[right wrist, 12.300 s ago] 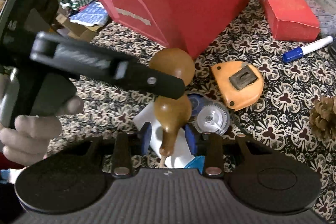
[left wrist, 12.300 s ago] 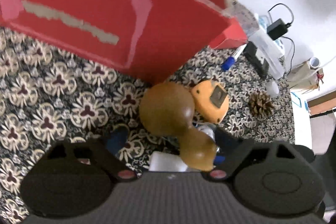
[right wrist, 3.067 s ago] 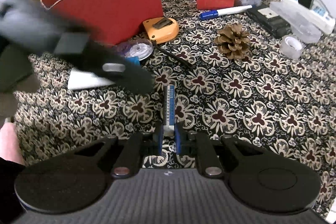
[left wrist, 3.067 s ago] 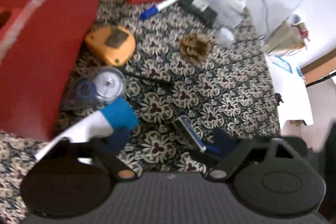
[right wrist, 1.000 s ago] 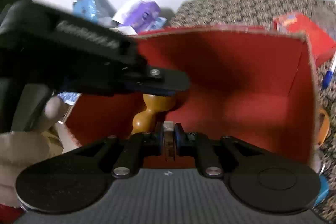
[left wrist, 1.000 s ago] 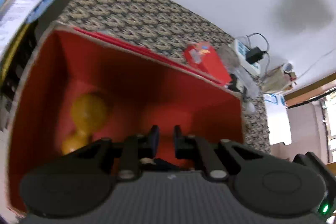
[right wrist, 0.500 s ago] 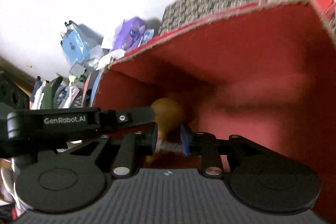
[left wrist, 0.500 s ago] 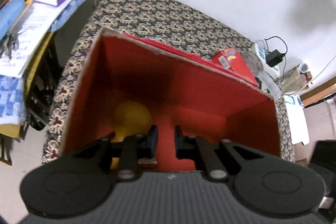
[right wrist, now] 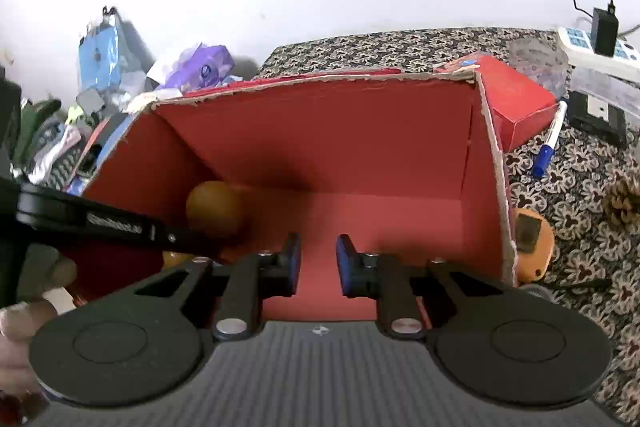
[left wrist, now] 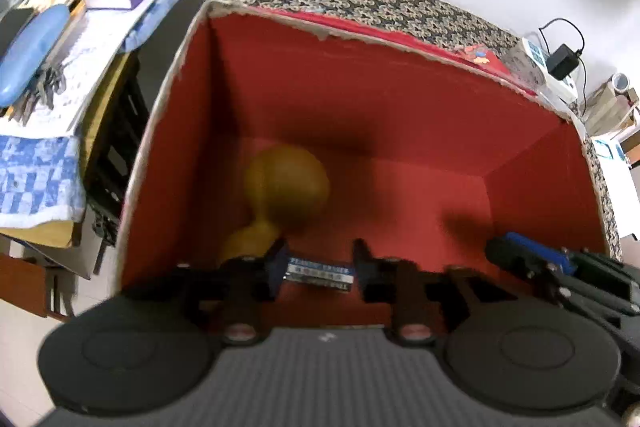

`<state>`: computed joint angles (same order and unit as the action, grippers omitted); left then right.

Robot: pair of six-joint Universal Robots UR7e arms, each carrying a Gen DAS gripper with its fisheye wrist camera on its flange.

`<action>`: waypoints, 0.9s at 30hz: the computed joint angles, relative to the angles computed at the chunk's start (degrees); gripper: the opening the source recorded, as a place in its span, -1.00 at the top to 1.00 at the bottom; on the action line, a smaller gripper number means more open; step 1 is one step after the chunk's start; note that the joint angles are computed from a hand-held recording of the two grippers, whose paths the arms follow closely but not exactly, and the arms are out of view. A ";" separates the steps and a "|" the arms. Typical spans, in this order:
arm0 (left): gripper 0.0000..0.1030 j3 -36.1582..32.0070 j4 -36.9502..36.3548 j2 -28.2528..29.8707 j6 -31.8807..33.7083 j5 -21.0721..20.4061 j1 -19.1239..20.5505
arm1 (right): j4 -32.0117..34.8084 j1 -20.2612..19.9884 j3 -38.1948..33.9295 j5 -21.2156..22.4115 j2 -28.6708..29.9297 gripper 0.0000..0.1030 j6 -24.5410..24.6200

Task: Organize rigid objects
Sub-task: 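Lower the stick into the red box and open the right tool, then withdraw the open right tool up out of the red box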

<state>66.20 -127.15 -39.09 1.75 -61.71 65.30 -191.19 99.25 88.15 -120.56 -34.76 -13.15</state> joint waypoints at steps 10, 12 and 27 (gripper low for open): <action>0.27 9.25 -8.55 -2.94 3.00 4.80 -2.63 | 0.53 -0.63 1.86 0.29 -1.76 1.00 -4.89; 0.27 9.99 -9.52 -3.07 2.91 6.21 -3.01 | 0.52 -0.43 1.86 -0.17 -1.68 1.00 -5.36; -0.46 22.34 -30.24 -7.76 10.53 18.79 -9.13 | -14.16 2.71 9.72 -0.42 -4.34 0.83 -10.48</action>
<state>88.54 -157.39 -46.85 12.28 -42.92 56.17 -205.35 101.96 97.87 -120.98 -39.09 -23.63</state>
